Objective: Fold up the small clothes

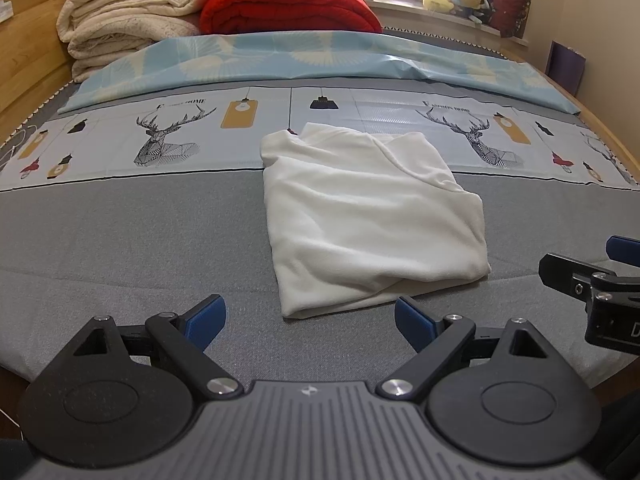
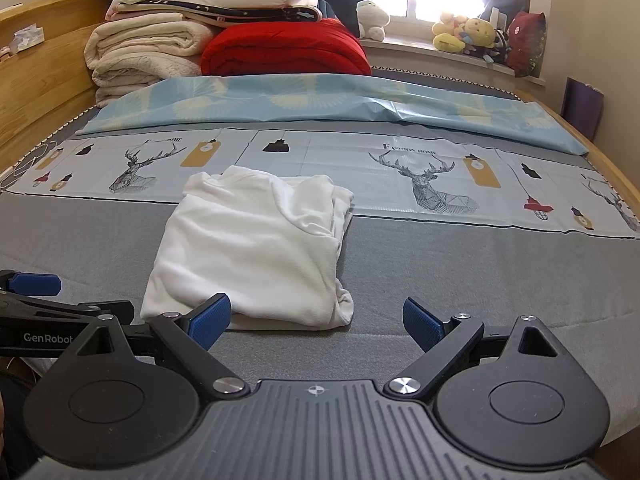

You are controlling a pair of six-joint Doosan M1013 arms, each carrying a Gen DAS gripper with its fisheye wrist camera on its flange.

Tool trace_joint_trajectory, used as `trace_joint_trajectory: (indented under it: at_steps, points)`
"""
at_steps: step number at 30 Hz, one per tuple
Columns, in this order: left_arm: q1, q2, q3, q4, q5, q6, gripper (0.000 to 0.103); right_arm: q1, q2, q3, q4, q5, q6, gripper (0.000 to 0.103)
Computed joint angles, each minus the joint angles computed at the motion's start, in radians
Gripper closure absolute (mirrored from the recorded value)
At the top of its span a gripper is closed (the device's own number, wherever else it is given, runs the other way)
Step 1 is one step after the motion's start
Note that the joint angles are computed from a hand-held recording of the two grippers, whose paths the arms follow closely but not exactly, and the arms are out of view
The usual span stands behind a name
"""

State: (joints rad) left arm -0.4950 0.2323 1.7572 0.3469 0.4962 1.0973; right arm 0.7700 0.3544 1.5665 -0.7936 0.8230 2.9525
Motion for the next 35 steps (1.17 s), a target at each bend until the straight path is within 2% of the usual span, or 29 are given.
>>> trace_joint_trajectory:
  at_steps: [35]
  points:
    - [0.005,-0.002,0.008,-0.007,-0.031,0.032,0.009,-0.001,-0.009,0.015,-0.004,-0.017,-0.009,0.01]
